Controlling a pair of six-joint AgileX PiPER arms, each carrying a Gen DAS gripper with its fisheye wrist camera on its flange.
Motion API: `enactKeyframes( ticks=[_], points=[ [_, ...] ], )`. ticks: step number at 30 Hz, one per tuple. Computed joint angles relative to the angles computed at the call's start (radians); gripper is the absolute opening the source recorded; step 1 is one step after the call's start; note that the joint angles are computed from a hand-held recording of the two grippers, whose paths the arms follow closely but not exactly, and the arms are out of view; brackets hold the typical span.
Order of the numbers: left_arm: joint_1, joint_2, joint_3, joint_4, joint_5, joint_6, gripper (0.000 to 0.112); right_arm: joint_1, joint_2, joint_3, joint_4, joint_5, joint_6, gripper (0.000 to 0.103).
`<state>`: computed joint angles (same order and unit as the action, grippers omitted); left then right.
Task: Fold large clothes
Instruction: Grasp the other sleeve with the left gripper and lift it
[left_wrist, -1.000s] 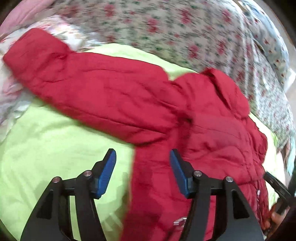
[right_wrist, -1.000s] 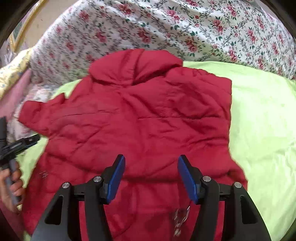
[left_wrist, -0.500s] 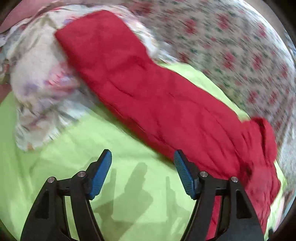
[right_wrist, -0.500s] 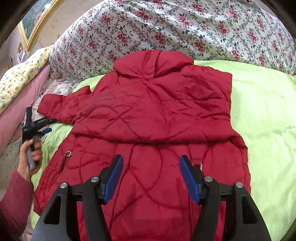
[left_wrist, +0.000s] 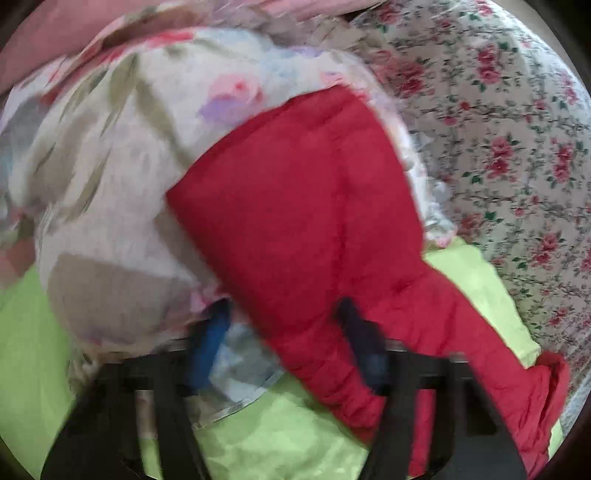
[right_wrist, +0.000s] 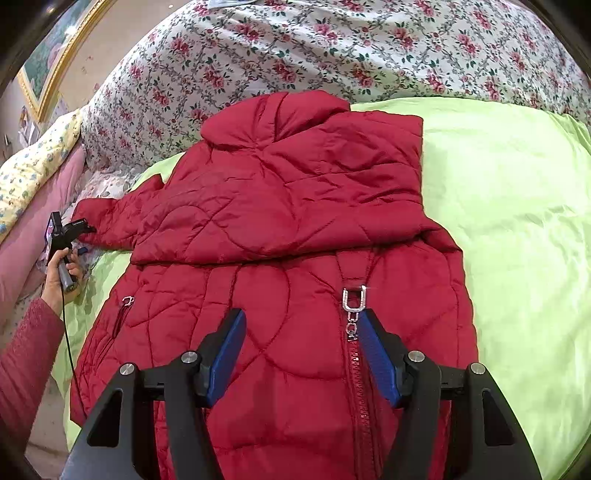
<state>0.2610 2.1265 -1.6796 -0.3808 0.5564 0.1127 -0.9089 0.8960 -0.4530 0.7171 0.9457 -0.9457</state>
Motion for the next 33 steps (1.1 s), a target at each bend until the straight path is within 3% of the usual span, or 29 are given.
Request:
enactKeyframes(
  ticks=[1,3,6,15,26,33],
  points=[
    [0.000,-0.006,0.000,-0.036,0.012,0.043,0.015,-0.002,-0.003,0.002,-0.001,-0.001,0.000,0.065],
    [-0.007,-0.046,0.051,-0.097,-0.014,0.114,0.009,0.002,-0.005,0.006,-0.001,-0.004,0.001,0.065],
    [-0.013,-0.127,0.162,-0.294,-0.019,0.345,0.007,0.027,-0.016,0.011,-0.008,-0.013,0.012,0.065],
    [-0.094,-0.388,0.495,-0.662,0.024,0.819,0.007,0.104,-0.037,0.013,-0.021,-0.025,0.055,0.064],
    [-0.306,-0.536,0.653,-0.747,0.011,0.905,0.007,0.038,-0.043,0.006,0.001,0.037,0.013,0.064],
    [-0.476,-0.557,0.697,-0.767,-0.018,0.916,0.007,-0.027,-0.006,-0.013,0.047,0.087,-0.035,0.064]
  ],
)
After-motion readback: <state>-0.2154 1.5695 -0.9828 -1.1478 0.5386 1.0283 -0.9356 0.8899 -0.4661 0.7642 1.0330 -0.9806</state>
